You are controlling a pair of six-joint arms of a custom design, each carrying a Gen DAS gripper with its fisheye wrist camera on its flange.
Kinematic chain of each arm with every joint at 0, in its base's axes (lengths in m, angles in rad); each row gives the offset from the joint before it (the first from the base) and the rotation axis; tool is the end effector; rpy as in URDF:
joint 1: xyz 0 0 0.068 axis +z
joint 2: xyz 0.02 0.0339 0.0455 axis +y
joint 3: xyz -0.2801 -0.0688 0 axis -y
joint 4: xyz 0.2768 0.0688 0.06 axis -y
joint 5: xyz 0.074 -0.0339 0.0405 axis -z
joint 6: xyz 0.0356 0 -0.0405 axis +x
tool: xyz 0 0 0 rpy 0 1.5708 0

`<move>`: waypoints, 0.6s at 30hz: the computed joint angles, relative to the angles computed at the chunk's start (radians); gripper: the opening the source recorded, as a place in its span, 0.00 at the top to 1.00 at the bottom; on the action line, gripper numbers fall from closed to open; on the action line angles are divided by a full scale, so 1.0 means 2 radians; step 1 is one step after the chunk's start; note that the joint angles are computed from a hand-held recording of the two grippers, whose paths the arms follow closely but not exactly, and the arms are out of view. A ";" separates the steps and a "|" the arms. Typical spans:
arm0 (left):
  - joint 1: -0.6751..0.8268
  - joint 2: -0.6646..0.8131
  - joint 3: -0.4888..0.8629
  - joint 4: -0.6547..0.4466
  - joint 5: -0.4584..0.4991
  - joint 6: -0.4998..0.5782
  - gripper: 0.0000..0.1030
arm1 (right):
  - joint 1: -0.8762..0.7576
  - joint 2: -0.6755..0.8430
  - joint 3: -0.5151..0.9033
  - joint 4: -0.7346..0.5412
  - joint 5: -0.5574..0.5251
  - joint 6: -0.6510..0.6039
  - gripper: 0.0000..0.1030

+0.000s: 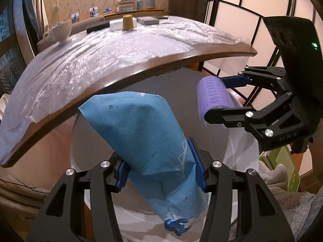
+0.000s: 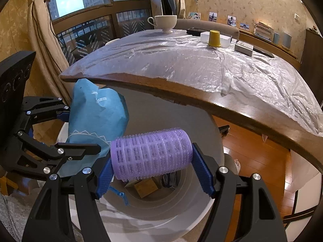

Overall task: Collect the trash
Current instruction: 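Carry the blue bag and purple curler off the table over the white bin, then open both tools to drop the bag and curler into the bin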

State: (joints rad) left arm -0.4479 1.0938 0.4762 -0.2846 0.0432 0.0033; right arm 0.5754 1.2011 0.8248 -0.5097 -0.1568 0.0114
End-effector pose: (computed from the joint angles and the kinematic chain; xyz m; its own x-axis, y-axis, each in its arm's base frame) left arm 0.1974 -0.0965 0.1650 -0.7058 0.3428 -0.6200 0.4591 0.8878 -0.0318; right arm 0.2212 0.1501 0.2442 -0.6569 -0.4126 -0.6311 -0.6129 0.7797 0.1282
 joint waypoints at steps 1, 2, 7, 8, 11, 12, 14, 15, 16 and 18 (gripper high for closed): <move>0.002 0.004 0.001 0.001 0.002 -0.001 0.48 | 0.002 0.002 -0.001 0.001 0.001 0.000 0.33; 0.004 0.009 0.001 0.003 0.003 -0.001 0.48 | 0.003 0.009 0.003 0.003 0.003 0.001 0.33; 0.008 0.020 0.002 0.005 0.000 -0.001 0.48 | 0.005 0.019 0.003 0.008 0.011 0.002 0.33; 0.008 0.024 0.003 0.006 -0.001 -0.001 0.48 | 0.006 0.020 0.003 0.009 0.012 0.003 0.33; 0.009 0.036 0.006 0.010 -0.003 -0.001 0.48 | 0.011 0.022 0.001 0.011 0.020 0.007 0.33; 0.008 0.041 0.007 0.011 -0.004 -0.001 0.48 | 0.013 0.022 0.000 0.013 0.027 0.007 0.33; 0.008 0.049 0.007 0.015 -0.006 0.000 0.48 | 0.017 0.023 -0.003 0.014 0.037 0.007 0.33; 0.007 0.055 0.008 0.017 -0.008 0.001 0.48 | 0.019 0.024 -0.003 0.014 0.041 0.008 0.33; 0.007 0.059 0.009 0.019 -0.010 0.001 0.48 | 0.023 0.024 -0.003 0.014 0.045 0.011 0.33; 0.008 0.067 0.010 0.020 -0.012 0.003 0.48 | 0.024 0.025 -0.004 0.014 0.046 0.011 0.33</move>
